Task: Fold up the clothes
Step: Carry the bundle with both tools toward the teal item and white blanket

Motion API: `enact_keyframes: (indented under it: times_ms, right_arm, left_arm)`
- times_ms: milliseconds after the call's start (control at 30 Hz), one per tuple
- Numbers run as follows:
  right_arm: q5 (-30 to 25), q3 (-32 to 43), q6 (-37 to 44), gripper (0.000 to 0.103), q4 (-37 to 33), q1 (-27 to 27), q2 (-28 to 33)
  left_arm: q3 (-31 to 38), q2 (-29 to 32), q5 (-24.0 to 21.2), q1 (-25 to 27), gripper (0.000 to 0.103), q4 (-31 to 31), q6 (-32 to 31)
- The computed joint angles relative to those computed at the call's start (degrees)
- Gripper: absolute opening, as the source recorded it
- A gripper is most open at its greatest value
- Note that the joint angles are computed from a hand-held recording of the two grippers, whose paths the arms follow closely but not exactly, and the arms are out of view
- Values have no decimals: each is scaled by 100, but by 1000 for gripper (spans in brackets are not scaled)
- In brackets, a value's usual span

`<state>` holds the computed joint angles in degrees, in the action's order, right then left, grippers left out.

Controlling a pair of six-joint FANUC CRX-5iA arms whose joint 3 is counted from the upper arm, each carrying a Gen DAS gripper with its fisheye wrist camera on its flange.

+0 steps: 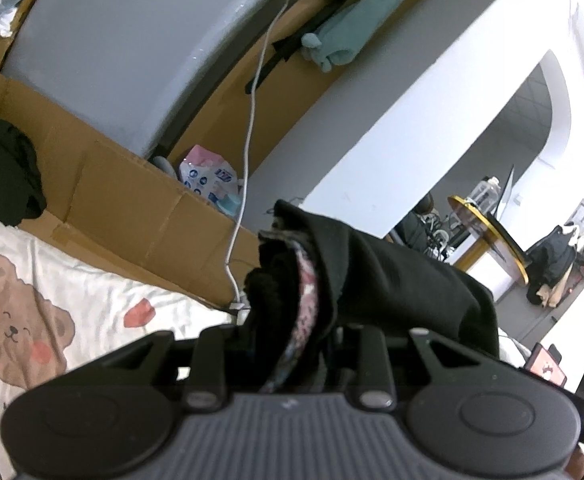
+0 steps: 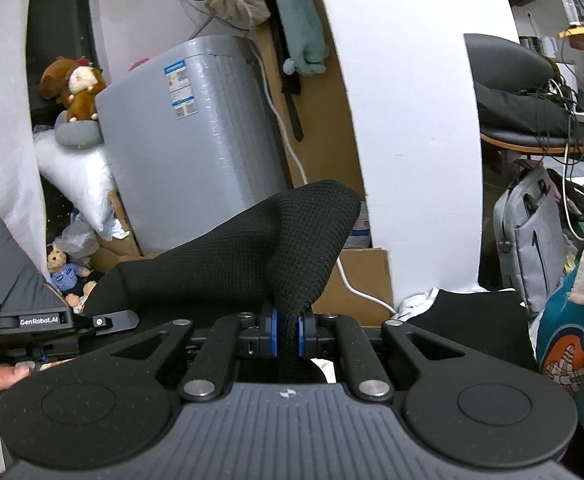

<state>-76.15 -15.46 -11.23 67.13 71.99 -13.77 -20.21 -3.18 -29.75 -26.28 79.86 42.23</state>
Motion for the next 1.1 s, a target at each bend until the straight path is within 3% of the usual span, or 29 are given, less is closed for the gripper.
enact_keyframes:
  times_ms: [200,300,467,633,1100]
  right_arm:
    - [-72,-109,214,10,-54,-94,-273]
    - [-131,-135,389,10,-59,-154,-409]
    - [-224,-217,674,10,-101,-309,-685]
    - [-237,-438,703,10,-190,-525,-985]
    - [-16,-923,973,10,-481,-1209,-1593]
  left_arm:
    - [213,195,54,-215,30,81,-56]
    - [293,385,171,-503,30,634,-415]
    - [680,781,188,-739,30,507,-359]
    - [932,1070,551,-1115,30,879,-862]
    - [1548,1739,739,-1525,30,725,-738]
